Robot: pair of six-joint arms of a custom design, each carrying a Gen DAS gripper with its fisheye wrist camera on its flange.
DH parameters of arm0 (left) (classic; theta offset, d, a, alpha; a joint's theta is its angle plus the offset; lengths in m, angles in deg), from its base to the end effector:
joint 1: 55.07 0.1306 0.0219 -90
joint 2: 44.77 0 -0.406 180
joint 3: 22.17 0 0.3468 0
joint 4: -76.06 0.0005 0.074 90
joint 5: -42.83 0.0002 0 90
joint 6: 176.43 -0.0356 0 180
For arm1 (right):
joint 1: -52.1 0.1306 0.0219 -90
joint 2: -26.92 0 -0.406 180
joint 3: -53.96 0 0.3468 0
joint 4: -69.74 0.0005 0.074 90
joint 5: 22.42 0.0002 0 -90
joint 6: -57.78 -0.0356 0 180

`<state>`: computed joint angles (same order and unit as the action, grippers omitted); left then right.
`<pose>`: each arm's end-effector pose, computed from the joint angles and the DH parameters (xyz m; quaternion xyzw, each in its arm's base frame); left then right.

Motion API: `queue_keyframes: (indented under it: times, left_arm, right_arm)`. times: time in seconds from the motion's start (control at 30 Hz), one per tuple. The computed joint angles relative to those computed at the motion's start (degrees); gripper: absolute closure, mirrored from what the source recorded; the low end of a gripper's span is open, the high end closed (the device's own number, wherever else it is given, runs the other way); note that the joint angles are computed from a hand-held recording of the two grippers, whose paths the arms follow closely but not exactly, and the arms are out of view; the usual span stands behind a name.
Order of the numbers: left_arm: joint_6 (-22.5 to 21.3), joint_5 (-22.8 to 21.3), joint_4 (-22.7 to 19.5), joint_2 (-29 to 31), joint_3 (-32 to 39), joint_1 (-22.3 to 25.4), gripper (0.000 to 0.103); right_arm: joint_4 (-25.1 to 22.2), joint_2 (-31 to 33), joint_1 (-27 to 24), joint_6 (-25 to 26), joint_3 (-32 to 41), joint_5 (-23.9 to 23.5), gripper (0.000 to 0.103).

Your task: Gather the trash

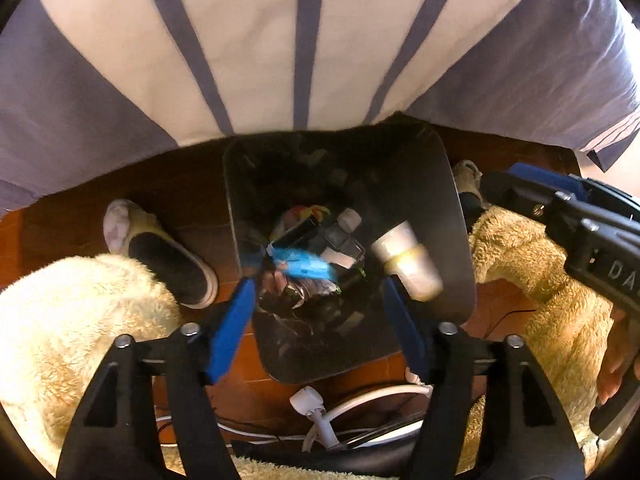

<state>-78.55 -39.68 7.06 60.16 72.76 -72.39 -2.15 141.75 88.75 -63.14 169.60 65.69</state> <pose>0.4650 -0.1504 0.3553 0.0880 0.9894 -0.0843 0.0792 0.4605 0.3435 0.4002 -0.0520 0.9849 0.1049 0.1275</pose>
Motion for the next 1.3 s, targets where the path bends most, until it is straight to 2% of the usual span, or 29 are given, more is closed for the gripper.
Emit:
queue_keyframes:
  times: [0.07, 0.2, 0.27, 0.37, 0.57, 0.83, 1.0, 1.13, 1.3]
  left_arm:
    - [0.3, -0.9, 0.2, -0.7, 0.4, -0.2, 0.031]
    - [0.4, -3.6, 0.4, -3.1, 1.8, -0.5, 0.018]
    - [0.1, -4.8, 1.4, -4.8, 2.3, -0.2, 0.007]
    - [-0.1, -6.8, 1.9, -6.9, 4.8, -0.2, 0.008]
    - [-0.1, -9.5, 4.2, -10.1, 10.7, -0.3, 0.008]
    - [0.1, -15.5, 7.4, -12.9, 19.2, -1.6, 0.008]
    - [-0.3, -20.7, 10.9, -14.4, 23.9, -3.4, 0.008]
    - [-2.0, -24.1, 13.2, -15.1, 25.8, -5.3, 0.008]
    - [-1.7, -26.6, 14.8, -15.3, 26.9, -7.2, 0.008]
  right_arm:
    - [0.3, -1.0, -0.1, -0.3, 0.1, 1.6, 0.051]
    - [1.5, -3.5, -0.2, -0.9, -0.3, 5.6, 0.023]
    - [1.6, -5.1, -0.3, -1.0, 0.0, 8.5, 0.016]
    - [1.6, -7.3, -0.5, -1.0, 0.9, 12.5, 0.004]
    - [3.2, -11.2, -0.4, 0.9, 4.2, 19.5, 0.003]
    - [2.8, -12.8, 1.8, 4.7, 12.6, 33.7, 0.003]
    - [4.9, -14.4, 3.0, 7.1, 15.8, 39.1, 0.003]
    - [7.9, -14.8, 4.6, 11.1, 18.6, 43.5, 0.003]
    - [9.5, -14.5, 6.1, 13.6, 21.3, 48.0, 0.003]
